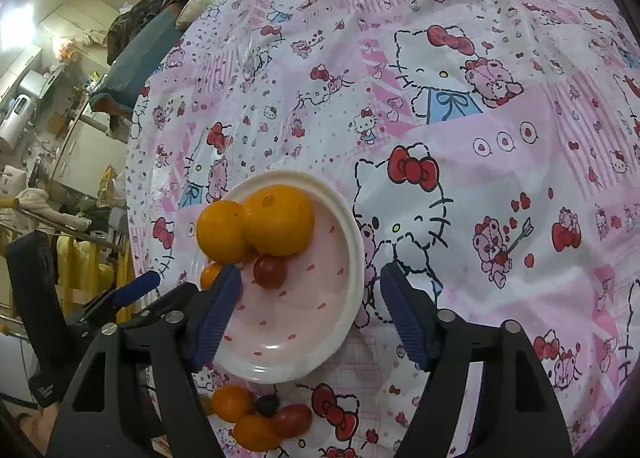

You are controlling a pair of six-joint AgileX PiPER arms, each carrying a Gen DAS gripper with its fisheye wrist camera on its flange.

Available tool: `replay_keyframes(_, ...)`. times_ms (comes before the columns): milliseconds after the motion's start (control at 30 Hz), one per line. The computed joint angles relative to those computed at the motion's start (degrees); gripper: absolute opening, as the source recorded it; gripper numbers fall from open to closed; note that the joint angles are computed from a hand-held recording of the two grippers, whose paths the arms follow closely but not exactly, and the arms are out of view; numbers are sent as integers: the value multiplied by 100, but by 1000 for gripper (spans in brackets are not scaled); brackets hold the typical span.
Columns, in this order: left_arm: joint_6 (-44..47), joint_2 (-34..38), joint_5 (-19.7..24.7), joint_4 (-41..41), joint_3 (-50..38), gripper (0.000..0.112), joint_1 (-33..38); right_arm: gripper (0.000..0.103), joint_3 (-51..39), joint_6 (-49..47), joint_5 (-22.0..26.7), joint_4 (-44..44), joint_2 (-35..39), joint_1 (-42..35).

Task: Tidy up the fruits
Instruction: 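Open both tools and withdraw them from the plate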

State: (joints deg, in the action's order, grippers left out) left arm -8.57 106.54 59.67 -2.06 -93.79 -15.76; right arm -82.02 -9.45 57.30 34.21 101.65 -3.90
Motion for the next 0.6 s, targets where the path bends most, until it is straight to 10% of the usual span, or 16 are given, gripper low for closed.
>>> replay_keyframes(600, 300, -917, -129, -20, 800, 81, 388, 84, 1060, -54, -173, -306, -1373, 0)
